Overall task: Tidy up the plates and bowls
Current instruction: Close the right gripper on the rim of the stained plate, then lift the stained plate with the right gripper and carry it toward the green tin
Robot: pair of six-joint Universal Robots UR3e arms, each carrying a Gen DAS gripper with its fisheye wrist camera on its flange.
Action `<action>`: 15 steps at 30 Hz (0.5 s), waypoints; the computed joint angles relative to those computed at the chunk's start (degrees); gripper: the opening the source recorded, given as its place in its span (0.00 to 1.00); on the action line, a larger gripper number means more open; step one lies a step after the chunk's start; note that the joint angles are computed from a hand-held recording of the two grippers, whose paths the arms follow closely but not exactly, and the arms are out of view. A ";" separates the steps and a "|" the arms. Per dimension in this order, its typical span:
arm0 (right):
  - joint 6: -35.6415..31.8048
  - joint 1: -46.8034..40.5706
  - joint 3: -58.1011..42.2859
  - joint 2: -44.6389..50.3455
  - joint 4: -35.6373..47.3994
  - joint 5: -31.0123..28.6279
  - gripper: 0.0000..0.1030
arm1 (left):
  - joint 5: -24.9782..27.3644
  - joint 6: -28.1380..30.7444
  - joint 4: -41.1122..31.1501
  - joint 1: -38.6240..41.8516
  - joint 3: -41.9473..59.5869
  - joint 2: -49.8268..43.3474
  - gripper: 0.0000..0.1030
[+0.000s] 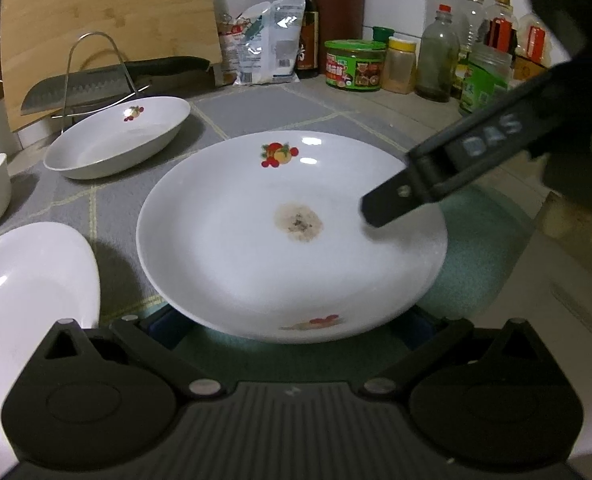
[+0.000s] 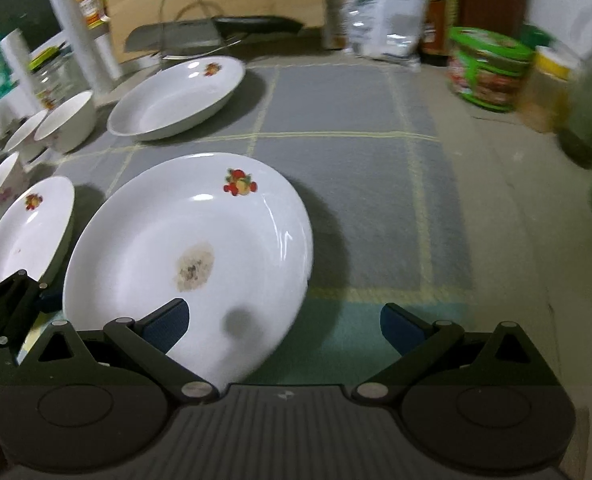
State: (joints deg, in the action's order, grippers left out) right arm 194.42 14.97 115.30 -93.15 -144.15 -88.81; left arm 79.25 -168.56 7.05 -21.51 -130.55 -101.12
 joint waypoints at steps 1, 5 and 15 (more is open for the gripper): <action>-1.58 -0.66 -0.36 1.29 -0.51 0.86 1.00 | 0.26 -0.12 -0.53 -0.16 0.39 -0.01 1.00; -9.70 -2.63 -4.18 5.46 1.10 3.39 1.00 | 2.27 -1.95 -2.76 -1.44 2.08 -0.02 1.00; -17.63 -3.52 -6.11 7.63 1.75 5.03 1.00 | 3.60 -3.41 -2.67 -2.16 2.15 0.01 1.00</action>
